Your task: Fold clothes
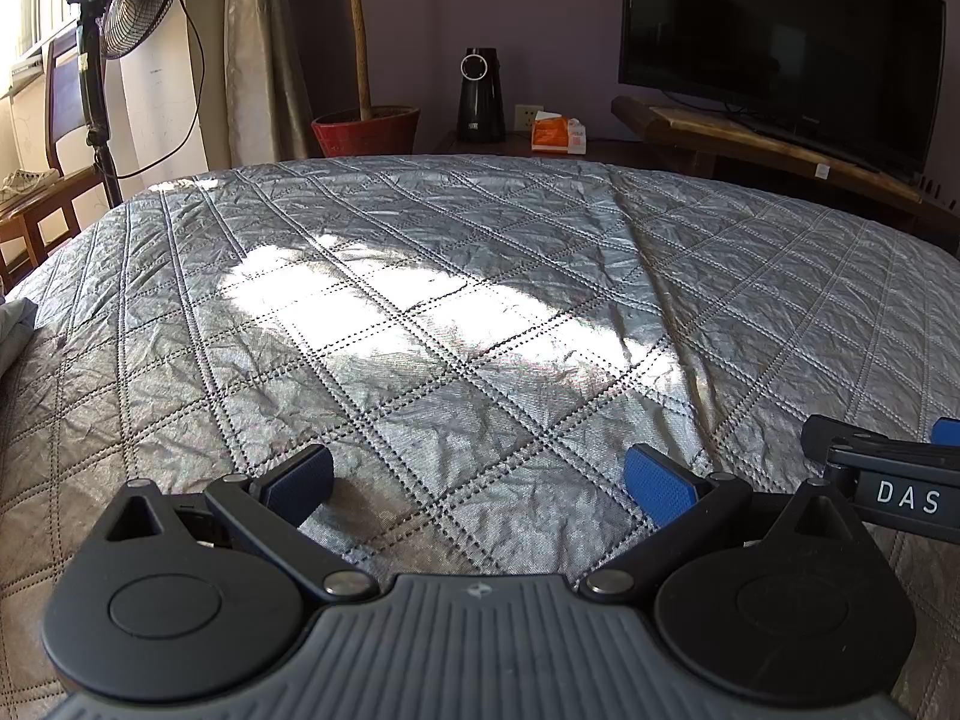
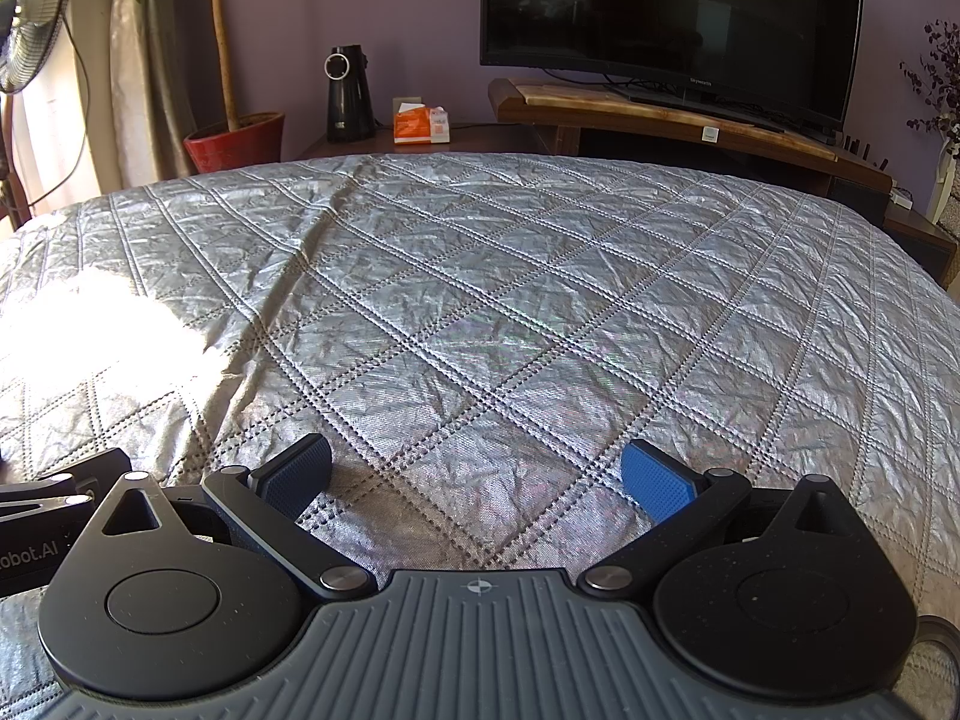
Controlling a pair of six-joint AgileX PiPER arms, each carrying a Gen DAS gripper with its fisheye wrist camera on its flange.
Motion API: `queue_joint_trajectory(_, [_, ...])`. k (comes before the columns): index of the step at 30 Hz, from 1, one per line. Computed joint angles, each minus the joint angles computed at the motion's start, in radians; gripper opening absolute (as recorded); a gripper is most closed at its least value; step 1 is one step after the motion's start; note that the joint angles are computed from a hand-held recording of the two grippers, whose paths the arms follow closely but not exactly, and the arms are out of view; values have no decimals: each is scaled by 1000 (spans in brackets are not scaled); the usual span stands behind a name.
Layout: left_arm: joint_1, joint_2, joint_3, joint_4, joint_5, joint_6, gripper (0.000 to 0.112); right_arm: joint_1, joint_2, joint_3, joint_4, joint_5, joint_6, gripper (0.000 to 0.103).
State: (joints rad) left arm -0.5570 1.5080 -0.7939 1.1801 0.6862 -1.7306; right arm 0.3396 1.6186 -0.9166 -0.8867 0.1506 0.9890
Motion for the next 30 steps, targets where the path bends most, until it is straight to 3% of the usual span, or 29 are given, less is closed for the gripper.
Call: queue_joint_trajectory(30, [0, 1, 0, 1, 0, -1, 103, 1, 0, 0, -4, 0, 4, 103])
